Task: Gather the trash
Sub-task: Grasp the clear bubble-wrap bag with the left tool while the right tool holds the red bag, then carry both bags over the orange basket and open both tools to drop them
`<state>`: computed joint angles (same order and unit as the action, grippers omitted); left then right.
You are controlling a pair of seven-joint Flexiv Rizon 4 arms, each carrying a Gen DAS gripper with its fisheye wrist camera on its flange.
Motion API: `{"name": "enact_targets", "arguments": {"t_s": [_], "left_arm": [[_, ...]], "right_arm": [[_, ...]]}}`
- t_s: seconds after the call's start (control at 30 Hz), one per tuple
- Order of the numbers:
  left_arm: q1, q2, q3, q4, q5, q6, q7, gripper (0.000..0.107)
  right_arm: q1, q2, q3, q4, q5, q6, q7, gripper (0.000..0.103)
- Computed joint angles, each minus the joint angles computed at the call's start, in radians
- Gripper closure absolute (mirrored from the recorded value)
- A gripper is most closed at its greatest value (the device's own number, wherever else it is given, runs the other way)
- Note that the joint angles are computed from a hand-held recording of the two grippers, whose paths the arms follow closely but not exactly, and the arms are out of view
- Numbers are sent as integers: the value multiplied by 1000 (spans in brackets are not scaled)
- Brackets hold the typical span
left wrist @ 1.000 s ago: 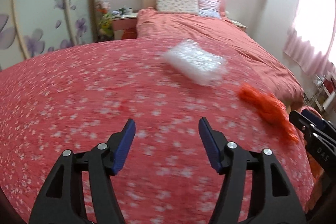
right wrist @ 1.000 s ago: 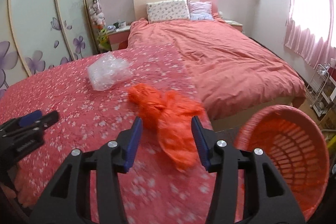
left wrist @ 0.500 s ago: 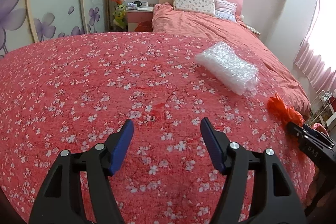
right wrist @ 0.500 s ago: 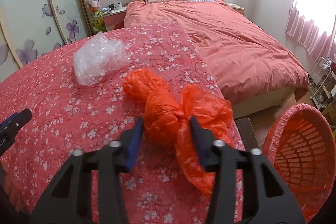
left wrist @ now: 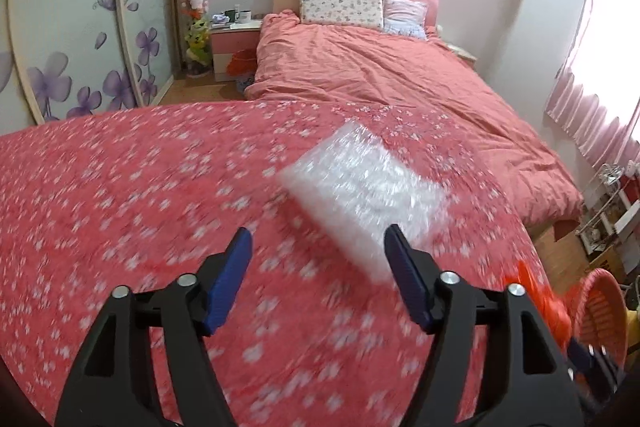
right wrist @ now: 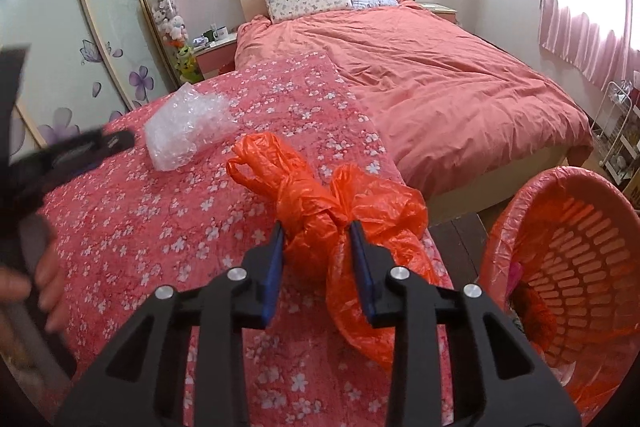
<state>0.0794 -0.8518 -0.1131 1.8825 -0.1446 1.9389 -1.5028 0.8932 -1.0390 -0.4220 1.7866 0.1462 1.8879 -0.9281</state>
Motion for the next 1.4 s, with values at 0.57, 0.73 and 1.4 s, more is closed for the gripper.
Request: {"name": "enact_targets", "arguments": {"t_s": [0.57,0.73,1.4], "left_arm": [[-70,-49,18,-105,-59,-138,15,79],[-49,-32,-3,-71,-22,-96,43,90],[116,121,-115,268,281,194,-24,91]], "right_arm": [[-47,5,52,-10,-13,22,-35,71],[-12,10,27,16,20,38,-47,71],[201,101,-80,225,269,145,-143,71]]}}
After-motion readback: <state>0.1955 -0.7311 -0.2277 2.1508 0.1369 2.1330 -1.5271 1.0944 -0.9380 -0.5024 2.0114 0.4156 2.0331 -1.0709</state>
